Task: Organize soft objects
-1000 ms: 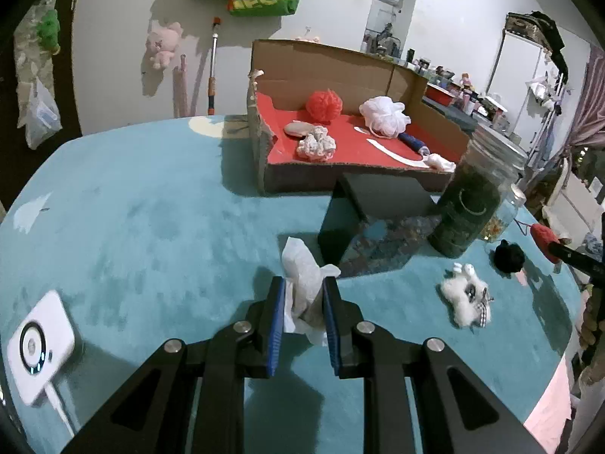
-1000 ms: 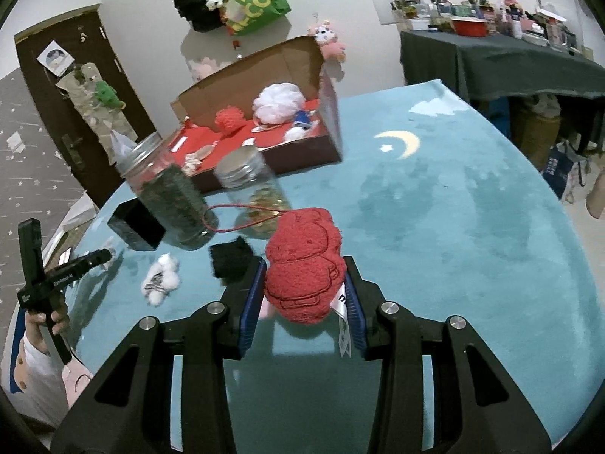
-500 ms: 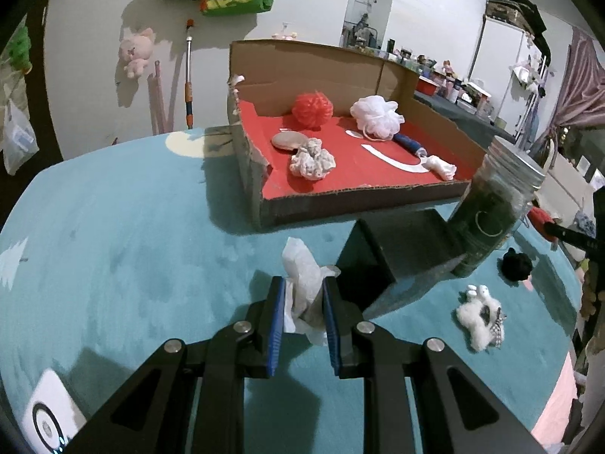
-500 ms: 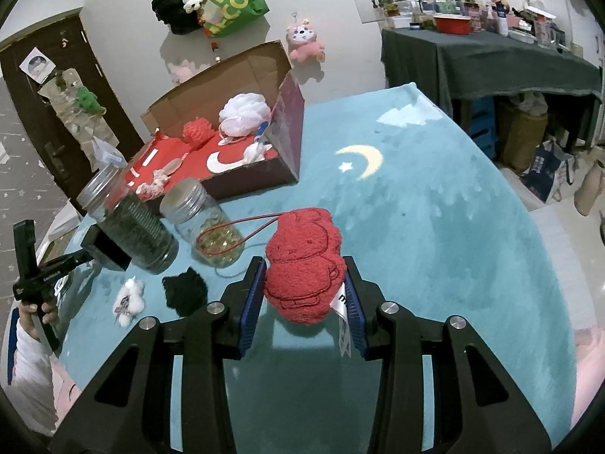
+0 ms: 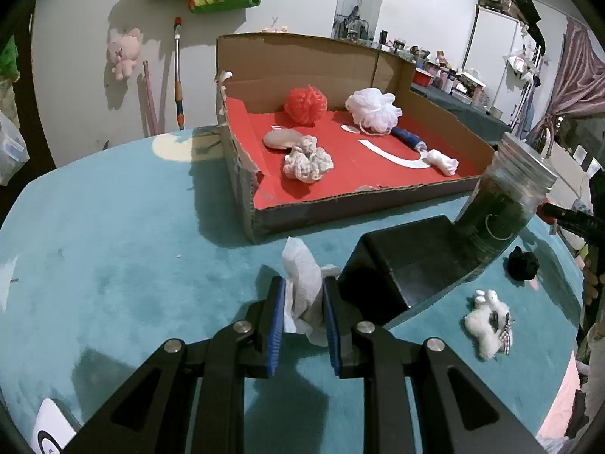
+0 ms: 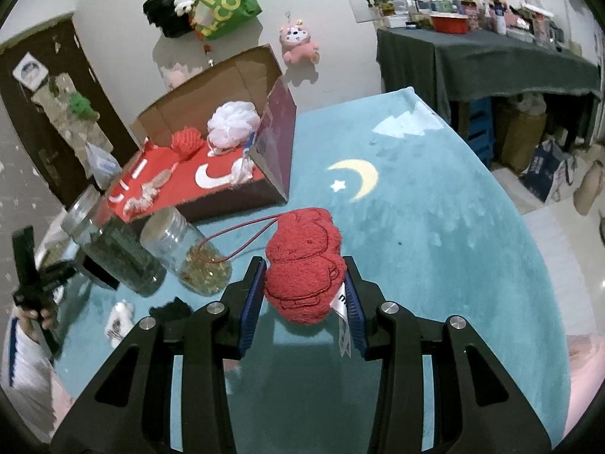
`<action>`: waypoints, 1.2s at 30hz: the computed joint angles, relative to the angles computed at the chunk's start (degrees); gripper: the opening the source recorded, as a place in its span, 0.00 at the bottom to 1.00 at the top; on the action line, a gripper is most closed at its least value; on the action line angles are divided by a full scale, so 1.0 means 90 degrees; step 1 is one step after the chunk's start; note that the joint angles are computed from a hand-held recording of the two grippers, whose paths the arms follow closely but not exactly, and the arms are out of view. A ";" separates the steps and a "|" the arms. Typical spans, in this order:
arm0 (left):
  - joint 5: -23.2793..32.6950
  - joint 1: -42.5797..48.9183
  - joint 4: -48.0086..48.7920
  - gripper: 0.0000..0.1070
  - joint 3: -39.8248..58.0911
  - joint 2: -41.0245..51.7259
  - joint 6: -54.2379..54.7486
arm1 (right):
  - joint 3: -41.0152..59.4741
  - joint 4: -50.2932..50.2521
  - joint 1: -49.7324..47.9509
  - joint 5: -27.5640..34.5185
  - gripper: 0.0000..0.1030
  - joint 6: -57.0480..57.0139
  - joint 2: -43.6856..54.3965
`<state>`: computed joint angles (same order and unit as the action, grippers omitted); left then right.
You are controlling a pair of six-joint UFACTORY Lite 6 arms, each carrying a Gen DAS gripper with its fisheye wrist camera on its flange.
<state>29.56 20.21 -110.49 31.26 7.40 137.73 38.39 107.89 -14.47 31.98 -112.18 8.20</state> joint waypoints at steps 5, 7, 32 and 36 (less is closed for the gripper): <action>0.0026 -0.0002 0.0155 0.20 0.0050 0.0034 -0.0188 | 0.0156 -0.0222 -0.0278 0.0420 0.37 0.0434 0.0204; 0.0000 -0.0048 0.0125 0.20 0.0054 0.0013 -0.0168 | 0.0166 -0.0170 -0.0263 0.0469 0.37 0.0448 0.0216; -0.0473 -0.0873 0.1438 0.20 0.1086 -0.0449 -0.1957 | 0.2002 -0.0551 0.1231 -0.0005 0.37 0.1330 0.1023; -0.0713 -0.1257 0.1974 0.20 0.1670 -0.0256 -0.2695 | 0.2732 -0.1314 0.1490 -0.0287 0.37 0.2051 0.1237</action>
<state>23.14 8.90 -92.72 46.29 5.10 113.47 62.97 96.06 -1.06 29.40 -93.72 19.34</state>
